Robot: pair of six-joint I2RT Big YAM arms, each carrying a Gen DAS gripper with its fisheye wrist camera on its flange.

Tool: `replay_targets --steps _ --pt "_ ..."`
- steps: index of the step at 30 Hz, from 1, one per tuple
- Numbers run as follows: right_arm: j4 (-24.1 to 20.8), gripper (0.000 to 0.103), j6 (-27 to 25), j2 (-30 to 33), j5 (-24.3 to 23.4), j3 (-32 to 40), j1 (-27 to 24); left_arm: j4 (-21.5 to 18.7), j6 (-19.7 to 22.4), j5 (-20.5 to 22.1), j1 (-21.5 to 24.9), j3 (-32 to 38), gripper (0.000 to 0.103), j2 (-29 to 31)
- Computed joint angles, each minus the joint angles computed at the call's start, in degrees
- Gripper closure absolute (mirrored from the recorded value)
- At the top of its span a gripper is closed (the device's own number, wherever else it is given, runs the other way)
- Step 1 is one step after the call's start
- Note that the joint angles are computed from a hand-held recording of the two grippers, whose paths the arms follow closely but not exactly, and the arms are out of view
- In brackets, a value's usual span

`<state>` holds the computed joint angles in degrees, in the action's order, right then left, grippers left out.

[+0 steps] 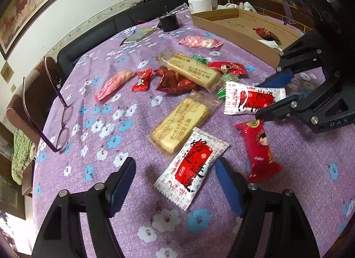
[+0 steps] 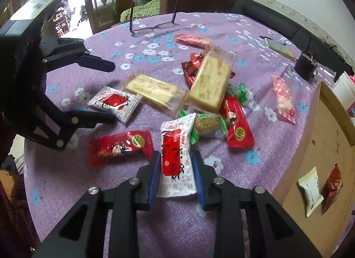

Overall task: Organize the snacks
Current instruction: 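Grasp the white-and-red wafer pack with the left gripper while the right grasps another wafer pack, then lower both wafer packs into the tray and open both grippers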

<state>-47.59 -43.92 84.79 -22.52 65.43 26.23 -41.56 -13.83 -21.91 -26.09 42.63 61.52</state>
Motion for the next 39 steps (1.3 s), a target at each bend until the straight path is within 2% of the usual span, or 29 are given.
replay_targets --steps 1,2,4,6,12,15,21,34,39 --pt "0.45 0.083 -0.25 -0.35 0.13 -0.30 0.09 0.29 -0.28 1.70 0.20 0.01 0.053 -0.11" --pt "0.60 0.083 -0.18 -0.59 0.12 -0.40 0.13 0.58 -0.88 2.90 0.05 0.08 0.067 -0.06" --pt "1.01 0.084 0.02 -0.88 -0.03 -0.43 0.00 0.60 -2.27 -1.26 -2.34 0.36 0.068 0.95" --pt "1.39 0.084 0.86 -1.15 -0.89 -0.16 -0.65 0.25 -3.81 -2.57 -3.01 0.59 0.069 1.35" --pt "1.95 0.084 5.45 -1.50 -6.61 1.72 -3.47 0.04 -6.48 -1.05 -1.72 0.16 0.070 0.07" --pt "2.83 0.084 9.22 -1.19 -9.25 2.84 -4.75 1.55 -6.92 0.39 -0.99 -0.18 0.070 -1.76" --pt "5.16 0.084 15.71 -0.43 -11.45 4.27 -6.83 3.94 -8.31 0.99 -0.39 2.07 0.070 -2.42" --pt "8.93 0.084 29.52 2.89 -13.68 8.37 -13.00 8.18 -7.89 5.89 -1.38 12.58 0.070 7.38" --pt "10.46 0.084 36.85 4.78 -12.82 10.29 -16.36 8.93 -7.71 7.92 -2.63 18.13 0.070 12.51"
